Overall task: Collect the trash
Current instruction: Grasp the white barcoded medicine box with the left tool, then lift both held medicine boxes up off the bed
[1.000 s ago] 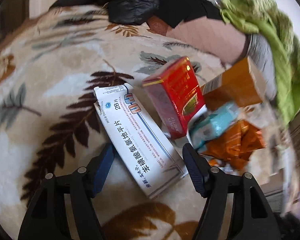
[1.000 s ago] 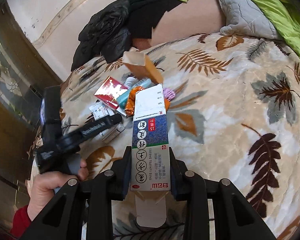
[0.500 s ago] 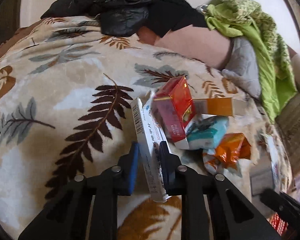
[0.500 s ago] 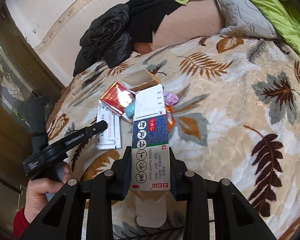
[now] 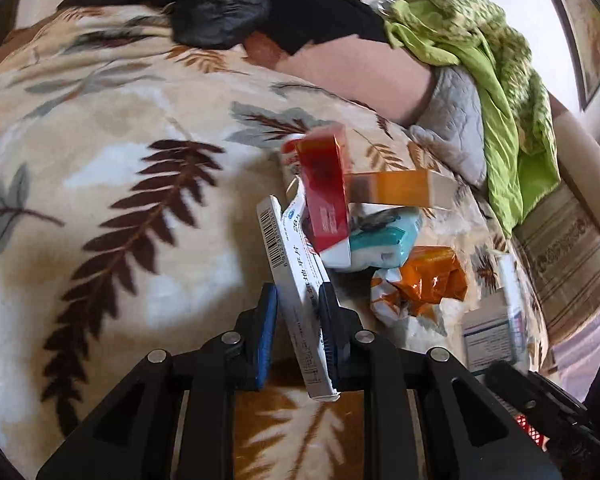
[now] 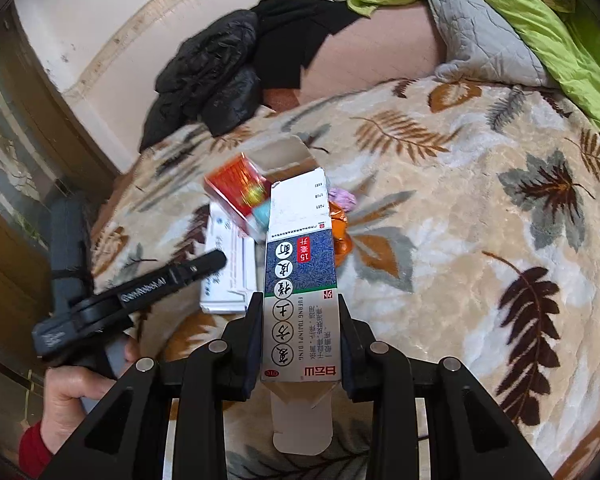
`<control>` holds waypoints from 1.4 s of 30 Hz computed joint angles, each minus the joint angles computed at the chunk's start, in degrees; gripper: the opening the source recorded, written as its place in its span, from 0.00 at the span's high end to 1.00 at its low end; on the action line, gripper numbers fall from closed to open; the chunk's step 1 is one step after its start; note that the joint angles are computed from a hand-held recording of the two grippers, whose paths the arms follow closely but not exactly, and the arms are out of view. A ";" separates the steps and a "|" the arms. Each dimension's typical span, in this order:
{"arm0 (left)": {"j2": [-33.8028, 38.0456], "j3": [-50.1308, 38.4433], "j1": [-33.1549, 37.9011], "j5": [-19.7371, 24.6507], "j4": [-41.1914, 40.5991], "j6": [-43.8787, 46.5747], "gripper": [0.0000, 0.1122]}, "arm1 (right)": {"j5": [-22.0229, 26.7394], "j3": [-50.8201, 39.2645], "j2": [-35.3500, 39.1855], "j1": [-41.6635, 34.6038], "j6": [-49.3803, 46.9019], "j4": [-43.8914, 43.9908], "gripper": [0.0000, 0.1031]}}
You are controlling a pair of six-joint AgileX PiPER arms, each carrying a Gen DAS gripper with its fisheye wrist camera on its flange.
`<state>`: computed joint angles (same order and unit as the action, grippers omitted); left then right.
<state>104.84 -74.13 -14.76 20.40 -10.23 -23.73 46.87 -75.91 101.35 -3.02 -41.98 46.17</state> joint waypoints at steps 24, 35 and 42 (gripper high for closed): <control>7.04 -10.79 -5.94 6.16 12.73 -12.01 0.82 | 1.63 -4.53 5.10 -2.73 8.75 -8.30 0.67; -7.70 2.73 -2.81 5.88 23.64 -13.85 0.88 | 1.10 -2.60 3.09 -1.01 6.73 -5.45 0.67; -5.87 0.15 -11.94 16.94 44.93 -20.36 0.89 | -0.88 -1.19 1.75 0.76 6.48 -6.14 0.67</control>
